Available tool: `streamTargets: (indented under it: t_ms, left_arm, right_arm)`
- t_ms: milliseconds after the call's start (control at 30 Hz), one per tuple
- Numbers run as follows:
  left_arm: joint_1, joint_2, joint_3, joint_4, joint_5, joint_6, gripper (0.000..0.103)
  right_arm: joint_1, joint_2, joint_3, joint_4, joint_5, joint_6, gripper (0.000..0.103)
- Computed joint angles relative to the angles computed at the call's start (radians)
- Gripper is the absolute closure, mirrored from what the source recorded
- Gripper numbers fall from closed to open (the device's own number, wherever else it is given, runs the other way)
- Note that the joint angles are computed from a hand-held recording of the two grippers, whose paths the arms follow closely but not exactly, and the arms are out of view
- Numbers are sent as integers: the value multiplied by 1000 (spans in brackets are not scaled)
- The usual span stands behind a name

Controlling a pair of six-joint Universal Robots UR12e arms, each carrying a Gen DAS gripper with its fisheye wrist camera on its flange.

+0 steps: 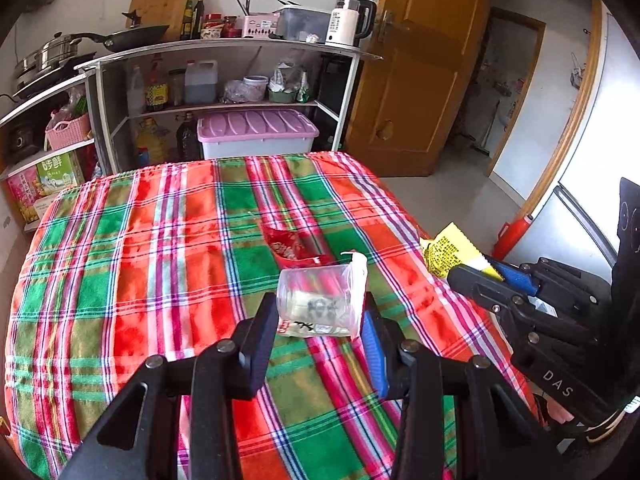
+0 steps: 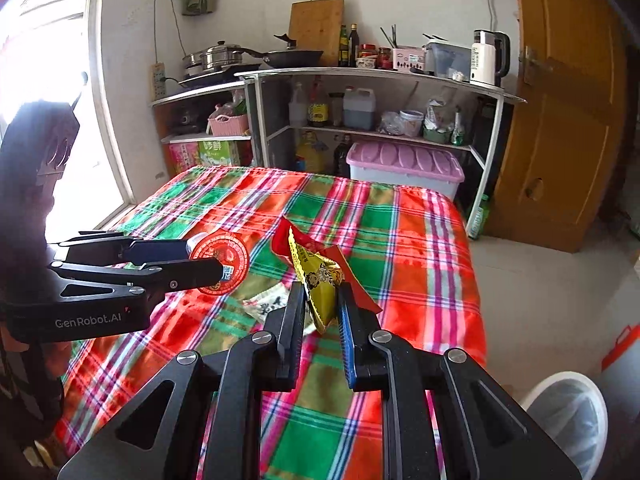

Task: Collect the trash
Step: 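Grasp the yellow packet with the right gripper while the left lifts the clear cup, then carry the cup and yellow packet over the bin and open both grippers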

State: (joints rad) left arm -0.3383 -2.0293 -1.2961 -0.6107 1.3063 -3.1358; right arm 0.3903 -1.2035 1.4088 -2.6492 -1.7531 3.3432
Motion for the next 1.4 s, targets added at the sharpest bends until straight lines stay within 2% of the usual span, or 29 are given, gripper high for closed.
streamTargets:
  t_ms: [267, 567, 733, 867, 1100, 1400]
  left_arm:
    - [-54, -33, 56, -32, -56, 59, 61]
    - [-131, -87, 145, -102, -133, 139, 61]
    - [-176, -116, 191, -146, -149, 179, 61]
    - [-214, -133, 212, -157, -134, 222, 61]
    - [-257, -168, 255, -199, -135, 247, 61]
    - [-292, -211, 306, -234, -58, 267, 61]
  right_arm:
    - [-24, -81, 100, -10, -87, 63, 86]
    - [-48, -187, 218, 33, -210, 156, 86]
    - [-68, -250, 287, 63, -269, 226, 86]
    - [-87, -302, 346, 84, -296, 281, 86]
    - [-115, -361, 416, 124, -322, 354, 86]
    - [-157, -386, 468, 167, -276, 405, 86]
